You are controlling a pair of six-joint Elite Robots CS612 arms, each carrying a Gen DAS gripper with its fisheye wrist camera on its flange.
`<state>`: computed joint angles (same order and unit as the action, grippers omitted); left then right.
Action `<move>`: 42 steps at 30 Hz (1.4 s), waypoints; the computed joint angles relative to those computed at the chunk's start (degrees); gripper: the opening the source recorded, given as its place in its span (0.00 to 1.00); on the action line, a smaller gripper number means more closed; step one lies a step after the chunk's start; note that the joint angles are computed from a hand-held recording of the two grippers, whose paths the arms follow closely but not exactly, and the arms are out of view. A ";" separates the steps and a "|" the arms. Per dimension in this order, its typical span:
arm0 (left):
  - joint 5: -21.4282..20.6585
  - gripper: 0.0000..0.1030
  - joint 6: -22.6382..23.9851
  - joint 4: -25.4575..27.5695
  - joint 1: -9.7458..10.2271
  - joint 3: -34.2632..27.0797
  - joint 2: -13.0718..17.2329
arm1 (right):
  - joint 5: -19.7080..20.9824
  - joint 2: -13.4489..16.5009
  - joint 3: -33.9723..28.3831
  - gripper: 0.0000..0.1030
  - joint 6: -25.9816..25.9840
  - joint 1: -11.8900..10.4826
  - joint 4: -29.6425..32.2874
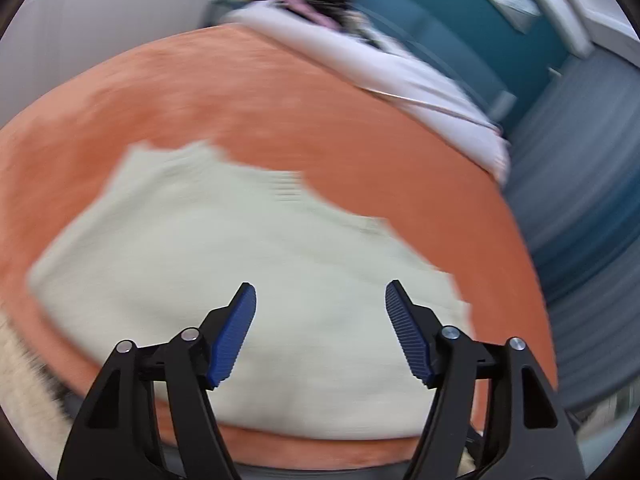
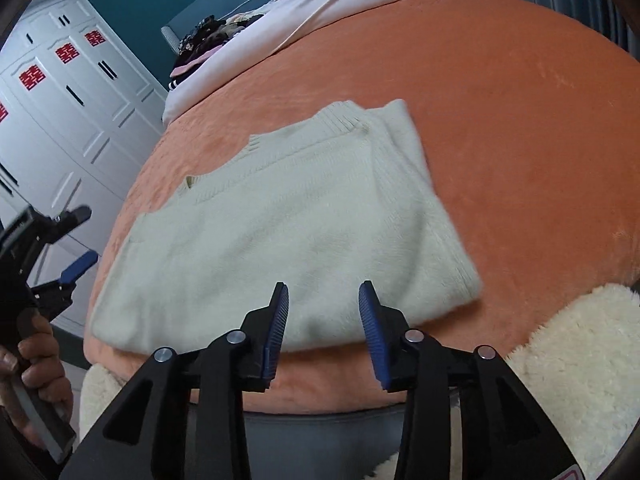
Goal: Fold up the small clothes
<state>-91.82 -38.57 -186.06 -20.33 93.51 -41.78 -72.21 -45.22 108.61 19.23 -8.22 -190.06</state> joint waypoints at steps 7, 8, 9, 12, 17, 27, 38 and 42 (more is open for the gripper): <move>6.39 0.78 -19.01 8.92 6.22 4.16 -0.17 | 3.65 1.31 -1.96 0.37 -3.61 1.24 0.11; 5.25 0.78 -19.74 9.37 6.65 3.75 0.65 | 3.72 1.54 -2.78 0.37 -4.13 1.93 0.63; 3.42 0.79 -20.76 8.24 7.05 3.59 1.46 | 4.13 1.79 -3.83 0.37 -5.02 2.61 1.82; 3.53 0.80 -18.40 6.76 6.65 3.08 1.83 | 4.72 2.35 -6.51 0.37 -9.61 4.80 4.95; -2.71 0.13 -12.92 6.13 6.92 -0.50 2.94 | 2.74 2.98 -8.25 0.37 -14.43 7.09 6.89; -11.91 0.10 16.91 -4.78 -2.23 -2.31 -2.09 | 3.23 0.62 -1.51 0.37 -3.09 1.88 -1.38; -9.08 0.82 26.41 5.76 -5.71 1.66 -0.55 | 6.07 -1.02 3.32 0.60 6.06 -4.09 -7.45; 1.34 0.90 32.55 2.07 -5.87 5.72 -1.62 | 14.17 1.09 -0.47 0.66 8.63 -4.68 -5.84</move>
<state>-90.48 -6.03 -183.98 -26.20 99.24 -43.40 -58.04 -44.13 108.14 27.86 -12.90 -195.90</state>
